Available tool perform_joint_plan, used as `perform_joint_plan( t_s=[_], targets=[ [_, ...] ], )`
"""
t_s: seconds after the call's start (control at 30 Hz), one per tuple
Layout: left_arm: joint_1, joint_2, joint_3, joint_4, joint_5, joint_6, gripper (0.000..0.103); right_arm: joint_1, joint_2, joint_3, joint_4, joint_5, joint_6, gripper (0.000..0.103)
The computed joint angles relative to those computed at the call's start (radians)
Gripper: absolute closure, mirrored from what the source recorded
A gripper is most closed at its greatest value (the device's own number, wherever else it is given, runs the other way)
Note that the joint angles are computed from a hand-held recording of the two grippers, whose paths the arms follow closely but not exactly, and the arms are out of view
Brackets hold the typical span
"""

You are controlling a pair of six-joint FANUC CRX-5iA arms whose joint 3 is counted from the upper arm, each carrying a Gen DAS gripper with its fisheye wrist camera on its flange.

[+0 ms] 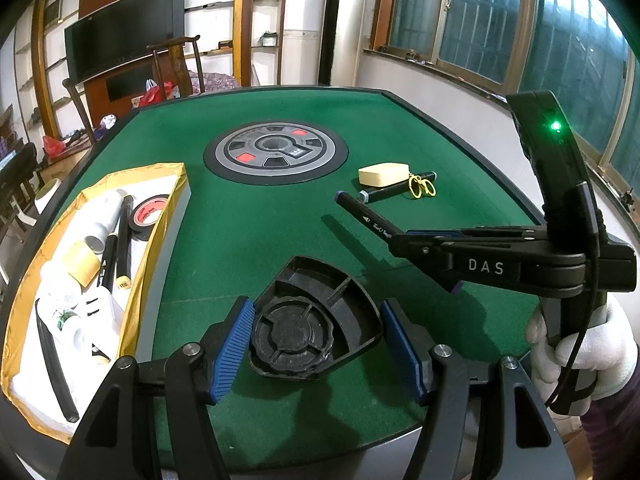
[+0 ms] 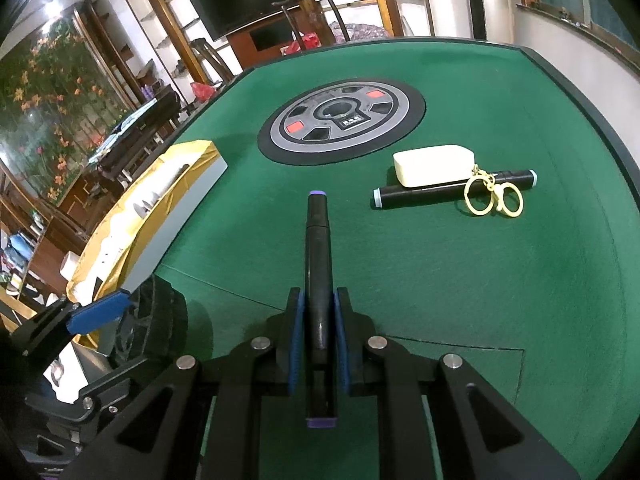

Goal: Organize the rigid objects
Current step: 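Carry the black round part and purple-cap marker over the tray with both tools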

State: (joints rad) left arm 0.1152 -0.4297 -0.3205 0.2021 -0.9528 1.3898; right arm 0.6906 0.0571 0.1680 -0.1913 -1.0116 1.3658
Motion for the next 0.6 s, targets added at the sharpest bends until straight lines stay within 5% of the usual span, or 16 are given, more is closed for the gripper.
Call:
perform_joint_plan(
  t_s=[0.6],
  targets=[
    [0.195,-0.083,-0.072,0.213,-0.016,-0.132,0.034,-0.08,-0.045,0.016,-0.171,0.022,0.012,0.088]
  ],
)
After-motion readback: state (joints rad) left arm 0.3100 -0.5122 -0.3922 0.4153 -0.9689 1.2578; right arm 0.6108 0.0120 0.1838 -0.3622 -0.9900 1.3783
